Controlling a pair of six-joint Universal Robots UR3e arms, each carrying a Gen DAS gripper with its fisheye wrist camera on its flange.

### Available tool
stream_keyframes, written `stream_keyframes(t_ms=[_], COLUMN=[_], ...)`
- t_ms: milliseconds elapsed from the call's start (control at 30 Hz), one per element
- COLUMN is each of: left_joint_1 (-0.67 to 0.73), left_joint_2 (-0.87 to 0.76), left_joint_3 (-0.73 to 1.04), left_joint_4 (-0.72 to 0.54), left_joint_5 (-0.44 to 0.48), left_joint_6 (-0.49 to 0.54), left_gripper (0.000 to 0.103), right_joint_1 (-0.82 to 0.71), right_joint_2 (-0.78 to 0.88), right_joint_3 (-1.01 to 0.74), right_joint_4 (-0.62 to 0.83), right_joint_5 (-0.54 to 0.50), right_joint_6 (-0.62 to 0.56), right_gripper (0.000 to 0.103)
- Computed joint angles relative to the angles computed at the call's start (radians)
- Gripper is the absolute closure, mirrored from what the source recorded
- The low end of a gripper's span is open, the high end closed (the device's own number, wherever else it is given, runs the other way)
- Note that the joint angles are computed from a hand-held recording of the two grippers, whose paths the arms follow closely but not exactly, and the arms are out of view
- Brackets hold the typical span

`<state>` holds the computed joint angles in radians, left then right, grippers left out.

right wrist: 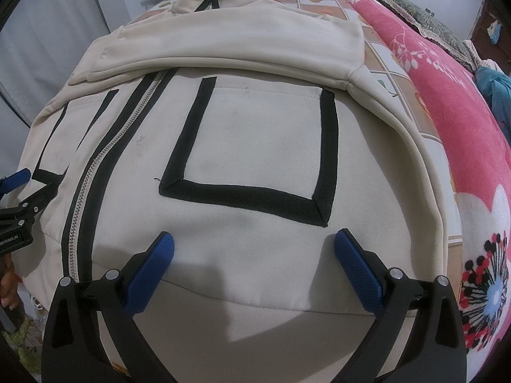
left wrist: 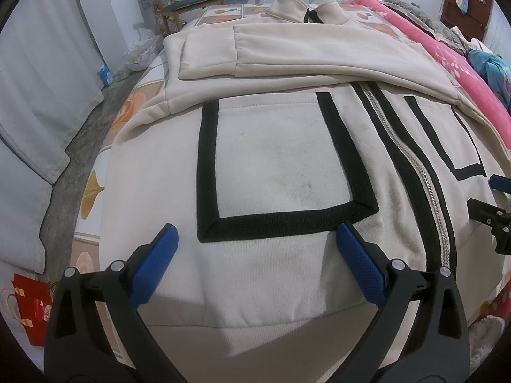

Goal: Fold large clothes

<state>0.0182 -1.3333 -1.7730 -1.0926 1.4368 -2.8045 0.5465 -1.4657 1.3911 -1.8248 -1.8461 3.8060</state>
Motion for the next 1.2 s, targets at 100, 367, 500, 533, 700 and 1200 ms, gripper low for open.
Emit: stream_keyframes(t_ms=[100, 367, 500, 533, 700, 1200], left_joint_1=[0.000, -0.014, -0.020, -0.021, -0.022, -0.008], left_joint_2=[0.001, 0.005, 0.007, 0.007, 0.005, 0.012], left_joint_3=[-0.002, -0.003, -0.007, -0.007, -0.004, -0.008], left_joint_4=[0.004, 0.008, 0.015, 0.016, 0.014, -0.001], left_joint_5=[0.001, 0.015, 0.022, 0.023, 0.025, 0.006], left_joint_6=[0.004, -0.005, -0.005, -0.005, -0.007, -0.020], left_gripper=[0.006, 0.007, 0.007, 0.006, 0.006, 0.007], right_joint_1=[-0.001, -0.006, -0.006, -0.007, -0.010, -0.026], right_joint_2=[-0.001, -0.002, -0.002, -0.002, -0.003, 0.007], right_joint_3=[0.000, -0.002, -0.002, -0.002, -0.002, -0.037], right_joint_4=[0.001, 0.005, 0.007, 0.007, 0.008, 0.058], right_joint_5=[0.002, 0.008, 0.010, 0.011, 0.016, 0.045], right_joint_6=[-0.001, -0.008, -0.008, -0.010, -0.011, -0.024], right_gripper=[0.006, 0.006, 0.006, 0.006, 0.006, 0.006])
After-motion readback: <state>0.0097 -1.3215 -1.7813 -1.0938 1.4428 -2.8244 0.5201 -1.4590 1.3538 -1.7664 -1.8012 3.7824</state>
